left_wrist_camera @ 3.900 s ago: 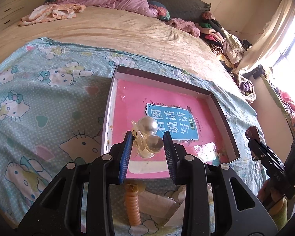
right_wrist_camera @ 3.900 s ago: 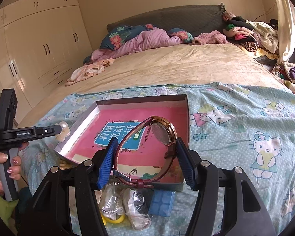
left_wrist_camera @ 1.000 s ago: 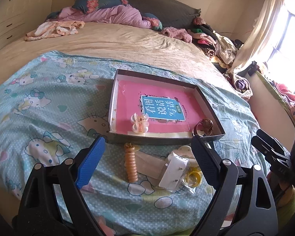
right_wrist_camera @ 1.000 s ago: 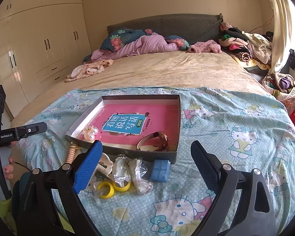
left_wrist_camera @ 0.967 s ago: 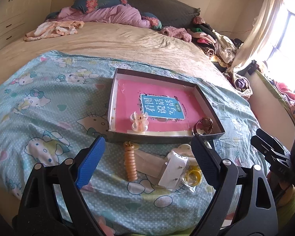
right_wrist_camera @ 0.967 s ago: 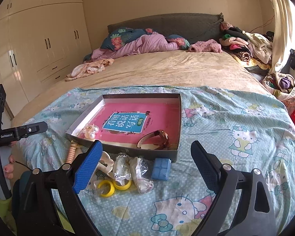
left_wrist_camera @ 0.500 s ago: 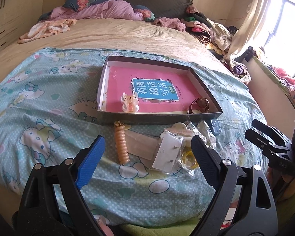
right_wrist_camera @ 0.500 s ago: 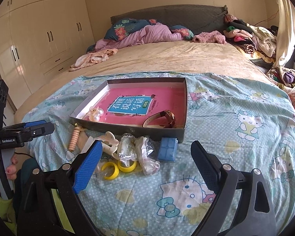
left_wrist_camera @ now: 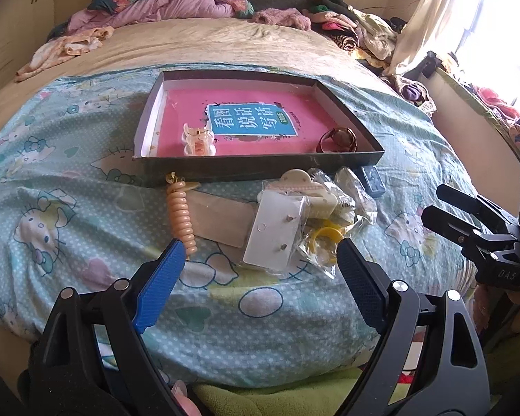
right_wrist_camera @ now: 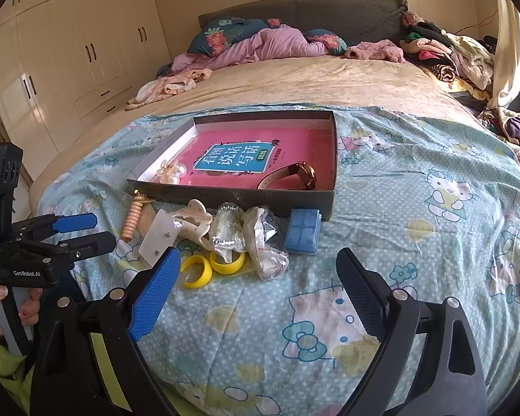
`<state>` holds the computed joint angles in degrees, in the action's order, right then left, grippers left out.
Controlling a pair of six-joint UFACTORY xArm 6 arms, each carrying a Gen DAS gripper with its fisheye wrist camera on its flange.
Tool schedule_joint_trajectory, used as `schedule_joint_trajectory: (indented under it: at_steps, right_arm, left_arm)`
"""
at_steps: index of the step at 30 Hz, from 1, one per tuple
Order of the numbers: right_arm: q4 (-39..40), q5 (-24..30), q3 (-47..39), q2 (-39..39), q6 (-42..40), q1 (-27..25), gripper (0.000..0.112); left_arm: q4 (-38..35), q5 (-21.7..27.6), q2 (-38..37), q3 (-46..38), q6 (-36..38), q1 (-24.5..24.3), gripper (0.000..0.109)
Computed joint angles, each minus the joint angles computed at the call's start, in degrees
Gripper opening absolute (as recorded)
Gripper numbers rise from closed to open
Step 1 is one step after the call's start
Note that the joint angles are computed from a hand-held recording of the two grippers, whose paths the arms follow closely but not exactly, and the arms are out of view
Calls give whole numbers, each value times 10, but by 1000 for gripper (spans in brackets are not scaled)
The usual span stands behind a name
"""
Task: Organize jewelry
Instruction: 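Grasp the white earring card with the left tool while the right tool grasps a clear bag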
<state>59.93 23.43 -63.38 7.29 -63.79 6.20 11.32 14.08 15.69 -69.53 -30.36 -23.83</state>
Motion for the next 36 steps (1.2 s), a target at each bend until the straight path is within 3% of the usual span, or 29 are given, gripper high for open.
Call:
schedule_joint_trajectory:
  at_steps: [6, 9, 13, 19, 29, 36]
  right_arm:
    - [-10, 20, -3, 13, 12, -9, 90]
    - [-16, 35, -9, 23, 21, -14, 84]
    - [-22, 59, -23, 43, 31, -20, 72]
    - [-30, 95, -52, 77, 54, -30, 52]
    - [-44, 116, -115, 137, 82, -33, 45]
    - [-10, 157, -162, 179, 84, -40, 37]
  left_arm:
    - [-24, 19, 25, -17, 32, -8, 82]
    - [-40, 28, 39, -30, 52, -10, 79]
    - [-55, 44, 60, -50, 69, -12, 62]
    - [-58, 60, 80, -73, 69, -10, 50]
    - [-75, 68, 99, -100, 83, -9, 49]
    - [-102, 68, 112, -115, 100, -8, 48]
